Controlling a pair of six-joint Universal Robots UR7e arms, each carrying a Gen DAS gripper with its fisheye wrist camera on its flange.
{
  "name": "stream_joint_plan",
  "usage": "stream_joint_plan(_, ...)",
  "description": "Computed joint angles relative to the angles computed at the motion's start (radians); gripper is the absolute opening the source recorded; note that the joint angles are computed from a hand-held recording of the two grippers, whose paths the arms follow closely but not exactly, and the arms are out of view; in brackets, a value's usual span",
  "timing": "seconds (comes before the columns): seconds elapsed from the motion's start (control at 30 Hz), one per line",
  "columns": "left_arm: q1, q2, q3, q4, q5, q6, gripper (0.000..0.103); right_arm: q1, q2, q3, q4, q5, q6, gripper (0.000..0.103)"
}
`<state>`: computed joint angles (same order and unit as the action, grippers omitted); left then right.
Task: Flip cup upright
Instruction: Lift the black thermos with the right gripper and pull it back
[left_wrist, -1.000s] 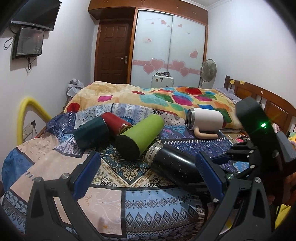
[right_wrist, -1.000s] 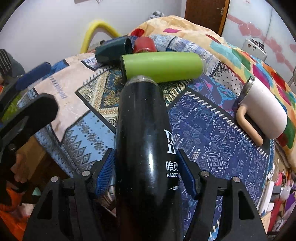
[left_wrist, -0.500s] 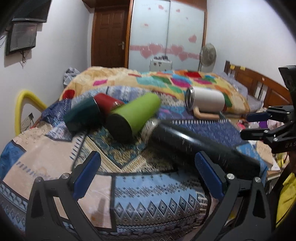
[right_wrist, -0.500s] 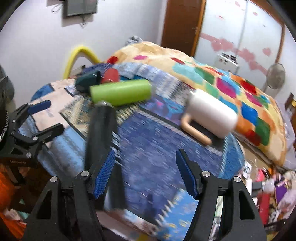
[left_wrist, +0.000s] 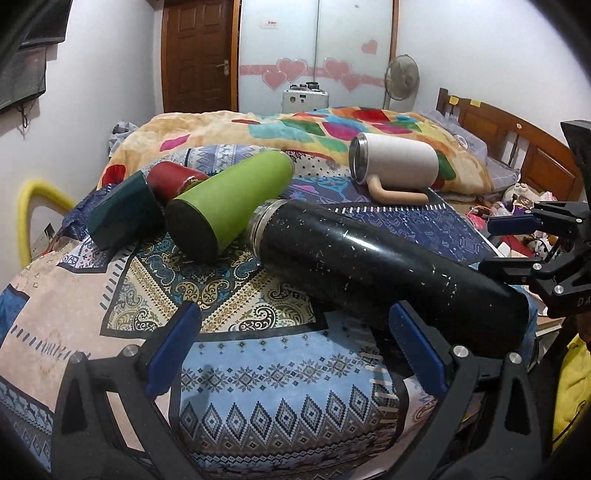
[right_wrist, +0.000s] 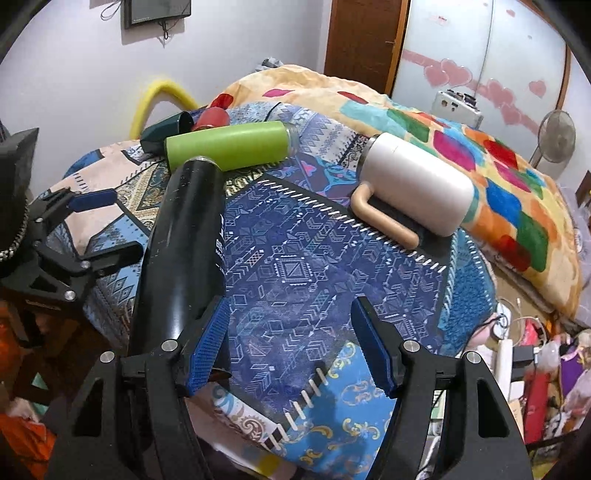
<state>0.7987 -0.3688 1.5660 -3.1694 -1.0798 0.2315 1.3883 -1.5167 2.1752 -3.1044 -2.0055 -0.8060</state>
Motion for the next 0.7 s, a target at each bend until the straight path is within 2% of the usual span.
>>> stream_joint_plan(0.3, 0.01, -0.004, -0.039, 0.041, 0.0, -0.003, 0.103, -0.011, -0.009, 0.026, -0.001, 0.047, 0.01, 0.065)
stream_joint_plan(0.47, 0.018, -0.007, -0.065, 0.064, -0.006, 0.008, 0.103, 0.021, 0.032, 0.065, -0.107, 0.017, -0.032, 0.065)
stream_joint_plan(0.7, 0.024, -0.013, -0.106, 0.129, -0.017, 0.016, 0.103, 0.017, 0.038, 0.084, -0.11, 0.101, 0.029, 0.065)
